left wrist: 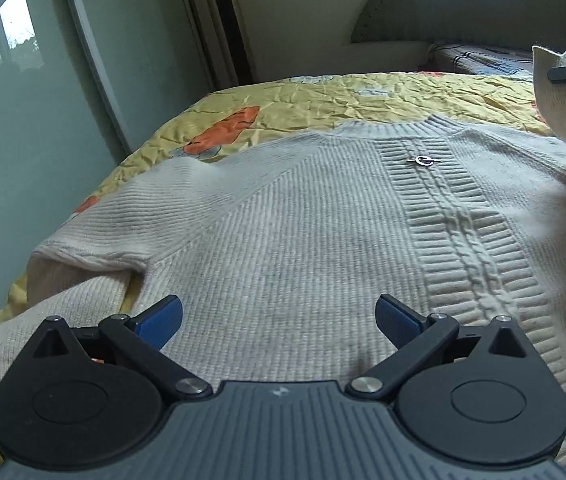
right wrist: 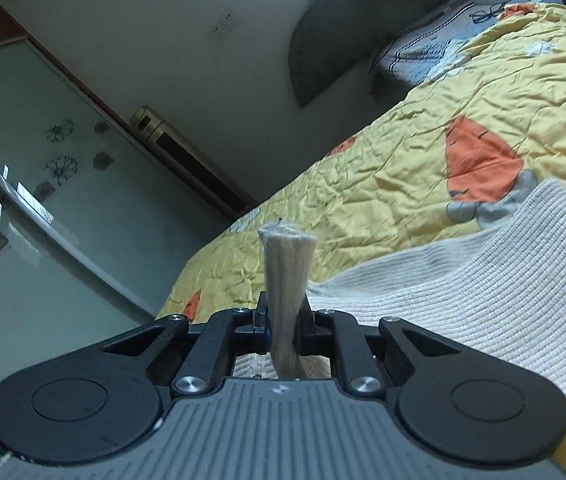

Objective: Fold small clothes
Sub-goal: 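Lift the sleeve cuff with the right tool and lay it across the sweater body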

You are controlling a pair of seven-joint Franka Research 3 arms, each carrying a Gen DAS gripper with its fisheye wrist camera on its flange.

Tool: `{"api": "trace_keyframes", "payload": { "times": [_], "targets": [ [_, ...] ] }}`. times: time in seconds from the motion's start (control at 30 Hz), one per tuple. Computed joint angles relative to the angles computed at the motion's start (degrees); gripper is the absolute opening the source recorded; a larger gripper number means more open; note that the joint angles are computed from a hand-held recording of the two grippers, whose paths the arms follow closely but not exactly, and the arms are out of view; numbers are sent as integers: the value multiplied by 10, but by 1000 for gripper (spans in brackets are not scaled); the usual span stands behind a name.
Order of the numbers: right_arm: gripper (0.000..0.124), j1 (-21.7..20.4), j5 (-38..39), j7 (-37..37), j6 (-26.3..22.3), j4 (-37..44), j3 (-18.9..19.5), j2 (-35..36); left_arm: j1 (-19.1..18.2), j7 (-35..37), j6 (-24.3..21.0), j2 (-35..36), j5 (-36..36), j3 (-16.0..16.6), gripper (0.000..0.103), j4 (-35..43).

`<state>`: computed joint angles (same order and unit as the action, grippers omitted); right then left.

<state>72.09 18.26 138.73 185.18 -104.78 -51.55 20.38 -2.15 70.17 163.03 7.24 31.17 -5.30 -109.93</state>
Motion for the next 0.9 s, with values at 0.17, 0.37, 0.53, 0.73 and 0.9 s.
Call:
{"api": "trace_keyframes", "payload": {
  "times": [0.17,0.37,0.53,0.73,0.9],
  "targets": [
    [16,-35,-25,33,-44,74,32,53,9,7,28,1,-20,2,103,-28],
    [16,-69,-72,69,-73,179,48,111,21,3,83,-3,-44,1,103,-59],
    [16,-164,-100,38,-102,277,163,140,40,73,91,-2,-143,-22,103,-65],
    [16,-244,-131,12,-184,420,263,207,26,53,98,-6,-125,-6,103,-71],
    [16,-283,-158,2,-251,523,320,258,30,41,82,-22,-128,-3,103,-75]
  ]
}}
